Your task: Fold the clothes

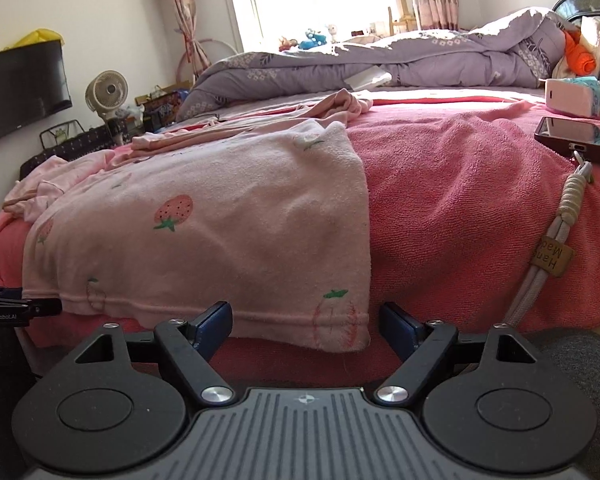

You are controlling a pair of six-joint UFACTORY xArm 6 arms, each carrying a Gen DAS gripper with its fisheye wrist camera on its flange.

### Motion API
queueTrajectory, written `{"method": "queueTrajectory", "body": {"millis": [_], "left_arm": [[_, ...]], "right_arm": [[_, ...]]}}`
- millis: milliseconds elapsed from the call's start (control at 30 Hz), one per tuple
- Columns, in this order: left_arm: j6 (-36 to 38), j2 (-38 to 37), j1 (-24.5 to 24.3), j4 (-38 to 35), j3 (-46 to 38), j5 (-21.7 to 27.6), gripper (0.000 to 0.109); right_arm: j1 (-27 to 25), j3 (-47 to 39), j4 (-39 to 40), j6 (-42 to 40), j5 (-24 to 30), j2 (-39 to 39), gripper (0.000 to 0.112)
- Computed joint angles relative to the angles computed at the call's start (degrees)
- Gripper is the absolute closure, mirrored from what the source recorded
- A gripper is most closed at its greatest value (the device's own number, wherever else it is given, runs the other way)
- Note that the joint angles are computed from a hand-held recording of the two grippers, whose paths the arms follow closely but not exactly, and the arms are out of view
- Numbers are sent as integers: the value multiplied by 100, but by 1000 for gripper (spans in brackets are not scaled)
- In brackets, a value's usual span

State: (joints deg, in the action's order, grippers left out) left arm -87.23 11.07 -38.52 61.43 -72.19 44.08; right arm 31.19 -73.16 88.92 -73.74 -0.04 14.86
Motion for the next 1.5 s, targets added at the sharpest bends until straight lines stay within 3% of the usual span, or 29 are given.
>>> {"method": "queueTrajectory", "body": {"millis": [100,267,367,600,700,733,800,900,1033,1200,1367,1500], "left_arm": [[-335,-172,10,104,116,-22,48],[-694,-438,51,331,311,-143,49],[-527,-394,94,118,292,-213,60],[-518,-437,307,-129,403,-798,69],[-806,-546,437,-330,528,-817,52],[-931,-603,504,-456,604,-863,40],[-1236,-668,677,-553,788,-1260,36],[-1404,-735,951,-591,995,-2032,50],[-1128,-662,908,-494,879,-2172,94],[-1047,-865,546,-54,737,-1488,98],[-1405,-1290,498,774,685,-1271,98],[-1359,-1294,696,1214,370,-1443,98]], "right_arm": [[-91,101,-178,425,245,-121,46],[-222,226,-586,1204,558,-278,88],[-214,287,-952,1605,497,-313,97],[-200,379,-1051,1740,477,-399,100],[-215,352,-776,1526,522,-396,100],[-220,333,-706,1468,550,-390,100],[-238,293,-567,1351,621,-376,100],[-244,239,-442,1246,702,-359,100],[-183,212,-708,1475,651,-353,100],[-108,254,-691,1511,430,-491,101],[-87,97,343,426,231,-755,102],[-176,-310,1363,-697,218,-820,102]]}}
